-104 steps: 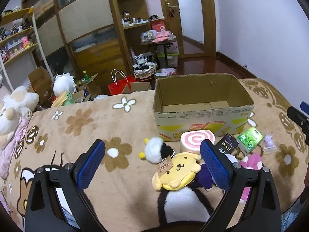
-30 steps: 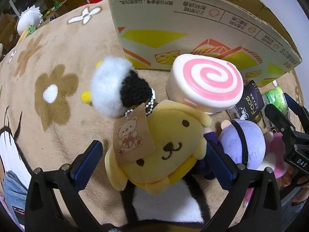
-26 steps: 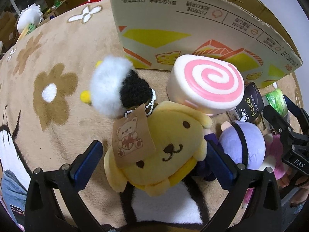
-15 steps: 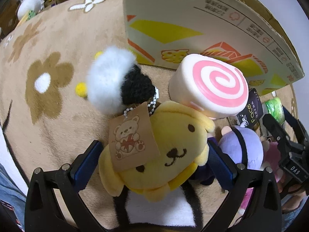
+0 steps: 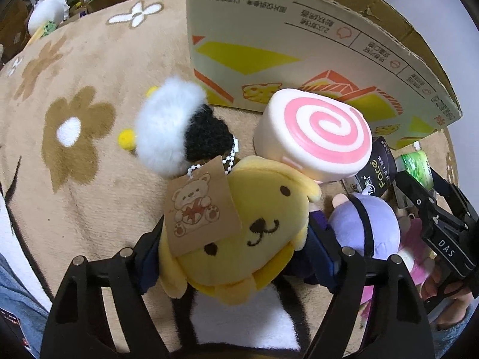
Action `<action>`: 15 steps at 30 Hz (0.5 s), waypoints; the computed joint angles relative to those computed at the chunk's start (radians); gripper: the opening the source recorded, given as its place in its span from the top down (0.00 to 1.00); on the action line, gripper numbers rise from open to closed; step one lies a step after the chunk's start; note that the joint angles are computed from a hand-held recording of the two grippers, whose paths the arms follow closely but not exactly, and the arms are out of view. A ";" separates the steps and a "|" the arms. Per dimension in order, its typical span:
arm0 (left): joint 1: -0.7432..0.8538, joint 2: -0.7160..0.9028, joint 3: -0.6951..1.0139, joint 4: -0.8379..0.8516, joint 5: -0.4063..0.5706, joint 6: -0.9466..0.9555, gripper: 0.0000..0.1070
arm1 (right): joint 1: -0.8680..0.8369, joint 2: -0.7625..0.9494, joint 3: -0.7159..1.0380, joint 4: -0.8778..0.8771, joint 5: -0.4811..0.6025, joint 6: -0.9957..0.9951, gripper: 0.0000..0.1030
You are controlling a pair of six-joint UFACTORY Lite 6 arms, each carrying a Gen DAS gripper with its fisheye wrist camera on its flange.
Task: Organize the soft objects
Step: 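Close the left tool on the yellow plush dog while the right tool grasps the green tissue pack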
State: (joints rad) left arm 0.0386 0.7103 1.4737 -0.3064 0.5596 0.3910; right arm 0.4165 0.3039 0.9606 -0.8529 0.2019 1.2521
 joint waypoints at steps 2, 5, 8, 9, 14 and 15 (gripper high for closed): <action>-0.020 -0.061 -0.065 0.016 -0.015 -0.030 0.26 | 0.006 0.005 0.006 -0.002 0.018 0.000 0.24; -0.041 -0.109 -0.116 0.053 -0.031 -0.075 0.26 | 0.013 0.000 0.003 -0.016 0.025 0.017 0.24; -0.062 -0.147 -0.165 0.115 -0.070 -0.127 0.26 | 0.022 -0.005 -0.003 -0.046 0.035 0.049 0.25; -0.052 -0.165 -0.167 0.120 -0.059 -0.118 0.26 | 0.024 -0.007 -0.004 -0.045 0.037 0.050 0.25; -0.066 -0.227 -0.216 0.140 -0.071 -0.131 0.26 | 0.036 -0.037 -0.019 -0.030 0.050 0.056 0.25; -0.078 -0.248 -0.241 0.147 -0.080 -0.147 0.26 | 0.040 -0.043 -0.021 -0.032 0.054 0.062 0.25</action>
State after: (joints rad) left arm -0.0394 0.4626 1.2326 -0.1598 0.4796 0.2435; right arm 0.4562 0.2610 0.9397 -0.8845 0.2556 1.3138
